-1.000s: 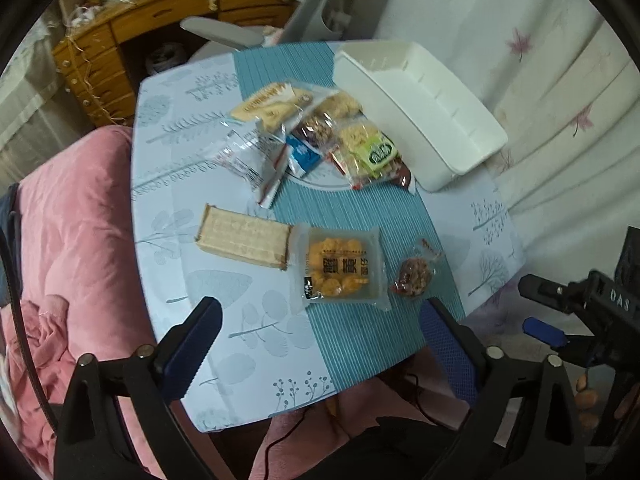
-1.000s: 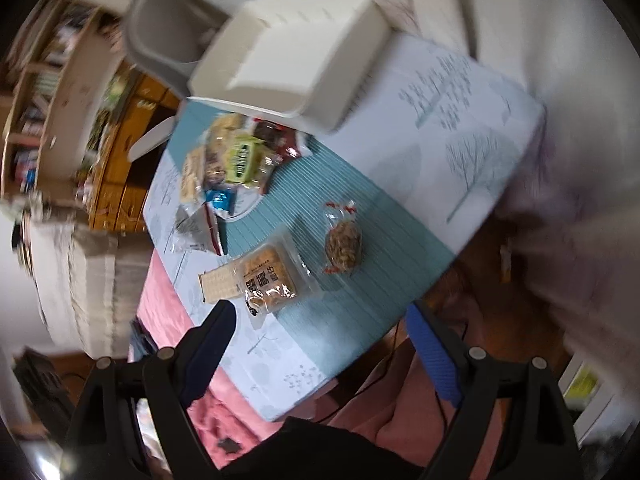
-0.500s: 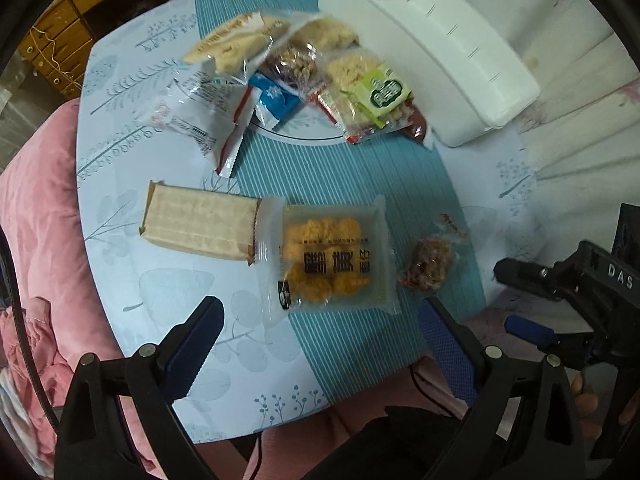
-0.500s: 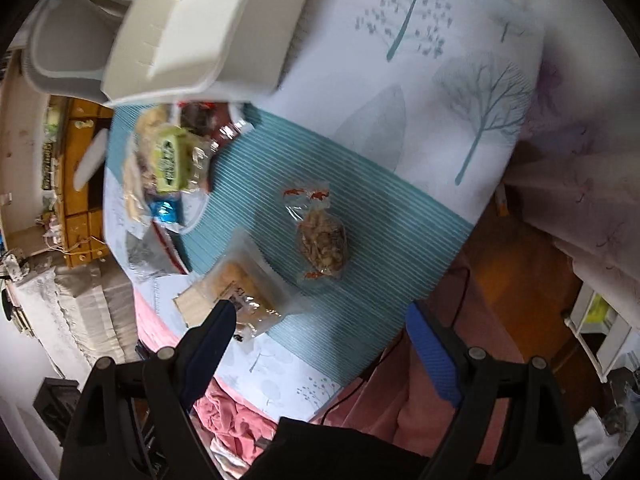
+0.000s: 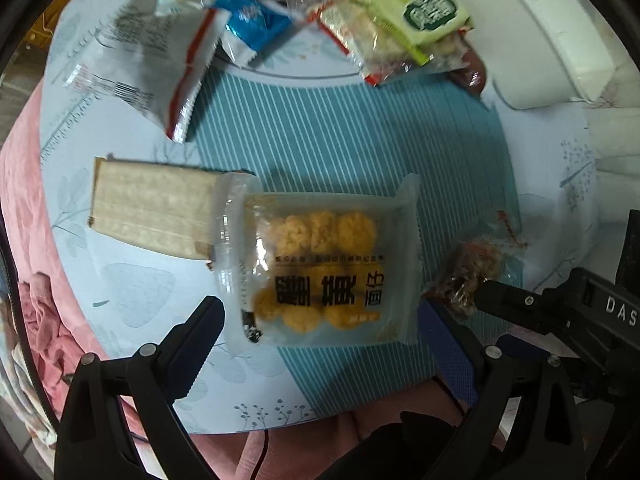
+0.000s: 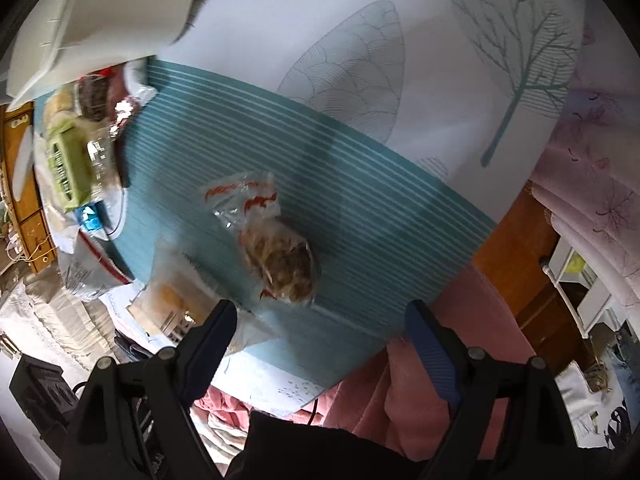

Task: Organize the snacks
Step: 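Move the right tool to the small clear nut bag while the left tool approaches the yellow cake packet, then close the right tool on the nut bag while the left tool grips the yellow cake packet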

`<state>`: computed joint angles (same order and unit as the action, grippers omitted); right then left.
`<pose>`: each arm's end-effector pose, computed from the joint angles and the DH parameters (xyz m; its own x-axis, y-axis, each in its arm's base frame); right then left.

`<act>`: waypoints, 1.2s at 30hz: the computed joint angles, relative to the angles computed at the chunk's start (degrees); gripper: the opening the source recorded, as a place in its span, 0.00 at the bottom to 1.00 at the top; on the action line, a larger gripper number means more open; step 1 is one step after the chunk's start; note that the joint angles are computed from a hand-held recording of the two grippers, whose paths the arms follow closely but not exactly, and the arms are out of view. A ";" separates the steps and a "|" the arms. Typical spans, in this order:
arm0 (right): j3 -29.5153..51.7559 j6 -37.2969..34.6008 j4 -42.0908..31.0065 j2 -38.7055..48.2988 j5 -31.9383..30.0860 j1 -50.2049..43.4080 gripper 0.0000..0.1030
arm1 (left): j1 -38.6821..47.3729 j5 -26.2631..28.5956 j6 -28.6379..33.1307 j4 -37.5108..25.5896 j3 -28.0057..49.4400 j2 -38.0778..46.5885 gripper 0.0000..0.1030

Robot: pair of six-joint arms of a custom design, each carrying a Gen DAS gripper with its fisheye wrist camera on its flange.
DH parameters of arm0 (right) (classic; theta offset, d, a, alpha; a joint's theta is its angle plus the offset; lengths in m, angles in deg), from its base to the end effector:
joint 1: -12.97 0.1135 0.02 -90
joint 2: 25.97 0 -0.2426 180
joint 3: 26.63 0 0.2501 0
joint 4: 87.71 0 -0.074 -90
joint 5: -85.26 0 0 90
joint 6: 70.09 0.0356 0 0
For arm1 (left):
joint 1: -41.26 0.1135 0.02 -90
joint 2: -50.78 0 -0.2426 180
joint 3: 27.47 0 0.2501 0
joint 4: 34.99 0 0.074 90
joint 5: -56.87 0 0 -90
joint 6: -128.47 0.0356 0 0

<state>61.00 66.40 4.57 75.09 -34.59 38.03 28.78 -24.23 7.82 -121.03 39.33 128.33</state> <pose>0.2548 0.1387 0.1906 -0.8151 0.3133 0.4873 0.4517 0.8704 0.1960 0.1946 -0.0487 0.1953 -0.9338 -0.3092 0.1800 -0.3259 0.9426 -0.0719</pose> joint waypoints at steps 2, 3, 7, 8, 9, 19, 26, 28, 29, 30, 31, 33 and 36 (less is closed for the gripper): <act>1.56 -1.13 -1.29 1.86 0.28 -0.36 0.79 | 0.55 0.55 -0.54 1.05 0.04 2.24 0.94; 2.27 -2.09 -2.09 2.79 0.26 -0.77 0.79 | 0.77 0.75 -0.89 1.51 0.12 3.28 0.94; 5.50 -5.57 -4.86 6.83 0.48 -2.28 0.78 | 1.98 1.31 -1.71 2.77 1.33 7.86 0.94; 6.45 -6.04 -5.18 7.95 0.51 -2.27 0.78 | 2.50 1.51 -1.66 3.02 1.83 9.22 0.94; 7.62 -6.94 -5.81 9.25 0.56 -2.42 0.76 | 2.83 1.73 -1.97 3.22 2.04 10.09 0.94; 19.25 -14.84 -11.86 18.78 0.28 -2.57 0.51 | 8.72 2.83 -1.32 4.06 4.23 15.43 0.90; 23.23 -16.16 -13.28 21.15 -0.78 -1.76 0.36 | 9.00 2.81 -2.60 1.49 3.66 11.09 0.81; 22.32 -15.81 -12.72 20.26 -0.91 -2.28 0.35 | 9.92 2.91 -2.40 1.47 2.91 9.39 0.79; 21.23 -15.28 -11.96 19.38 -1.19 -2.48 0.35 | 10.22 2.67 -2.26 1.22 2.45 8.53 0.78; 19.86 -13.89 -10.63 18.42 -1.66 -1.50 0.35 | 10.63 2.50 -1.97 0.64 2.31 7.91 0.77; 18.69 -13.58 -10.11 17.46 -1.71 -1.43 0.35 | 10.61 2.57 -2.28 0.06 1.98 7.08 0.77; 16.44 -12.60 -9.11 15.48 -1.70 -0.99 0.35 | 10.84 2.73 -2.39 -1.05 0.84 5.06 0.77; 13.07 -10.68 -6.90 12.15 -2.01 0.01 0.35 | 11.89 2.32 -1.27 -2.72 -0.02 2.21 0.77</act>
